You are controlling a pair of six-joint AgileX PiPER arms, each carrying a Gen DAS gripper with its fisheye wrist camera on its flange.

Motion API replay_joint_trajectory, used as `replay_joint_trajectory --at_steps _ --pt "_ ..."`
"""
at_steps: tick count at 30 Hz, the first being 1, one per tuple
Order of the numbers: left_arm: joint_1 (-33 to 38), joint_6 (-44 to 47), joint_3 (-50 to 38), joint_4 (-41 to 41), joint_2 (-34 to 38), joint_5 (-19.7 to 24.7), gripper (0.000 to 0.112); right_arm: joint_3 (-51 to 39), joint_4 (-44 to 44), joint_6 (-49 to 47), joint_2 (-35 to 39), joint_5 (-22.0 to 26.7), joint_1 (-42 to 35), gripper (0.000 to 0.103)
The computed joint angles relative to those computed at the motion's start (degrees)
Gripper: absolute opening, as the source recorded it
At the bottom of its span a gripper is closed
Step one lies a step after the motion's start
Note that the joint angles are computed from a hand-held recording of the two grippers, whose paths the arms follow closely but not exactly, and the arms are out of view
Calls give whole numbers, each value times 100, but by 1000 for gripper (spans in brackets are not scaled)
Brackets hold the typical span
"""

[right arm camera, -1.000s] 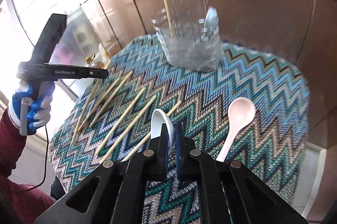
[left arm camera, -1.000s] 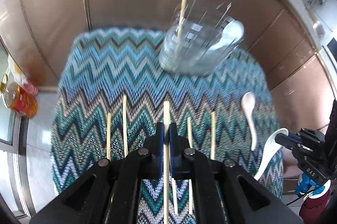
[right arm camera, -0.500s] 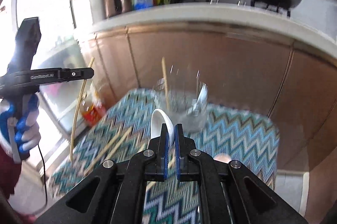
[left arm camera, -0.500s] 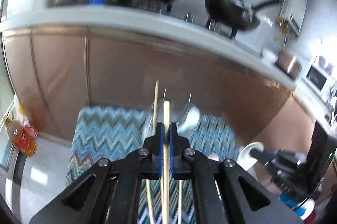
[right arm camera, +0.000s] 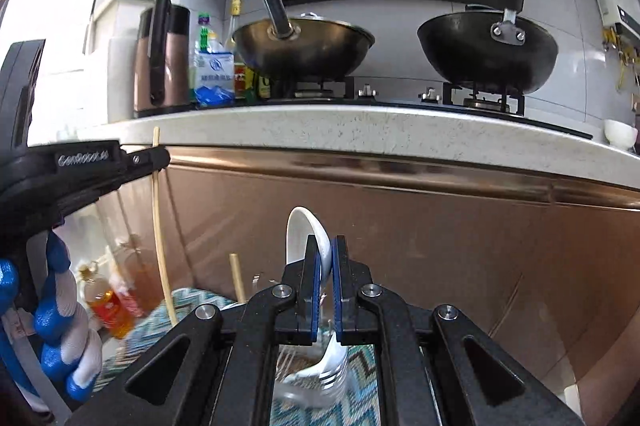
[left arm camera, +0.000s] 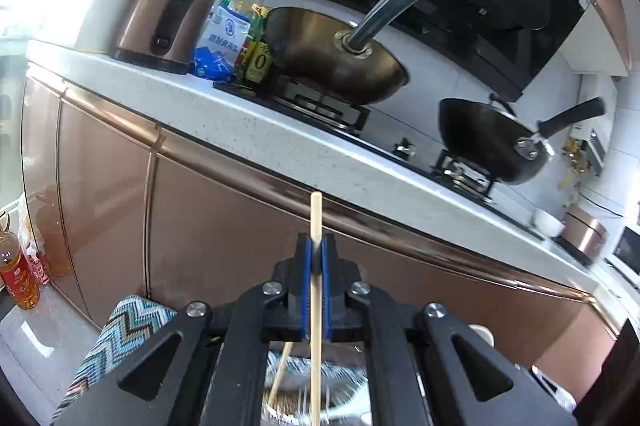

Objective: Organize utensils
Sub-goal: 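Lift both items to the wire holder while both tools drop them inside, then open both tools and withdraw them from the holder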

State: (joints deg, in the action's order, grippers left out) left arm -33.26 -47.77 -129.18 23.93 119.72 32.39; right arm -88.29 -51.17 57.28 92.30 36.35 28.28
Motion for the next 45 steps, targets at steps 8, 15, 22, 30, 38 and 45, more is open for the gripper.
replay_joint_trajectory --at_steps 8,15,22,30,38,45 --pt "-182 -1550 -78 1888 785 -388 4 629 -1357 1523 416 -672 -263 6" --pt "-290 -2619 612 3177 863 -711 6 1011 -1572 1987 570 -1140 -440 9" --pt "-349 -3030 1335 3666 362 -838 18 1264 -1757 2244 334 -1056 -332 23" --pt "-435 -3170 2226 3999 -757 -748 20 1230 -1456 1702 -369 -338 95 23" --pt "-669 -2218 2938 3473 -2154 -232 20 981 -1327 1125 -1319 1027 1091 23" --pt "-875 -1533 3695 2968 -3222 200 22 783 -1735 1000 -1877 2472 2466 25"
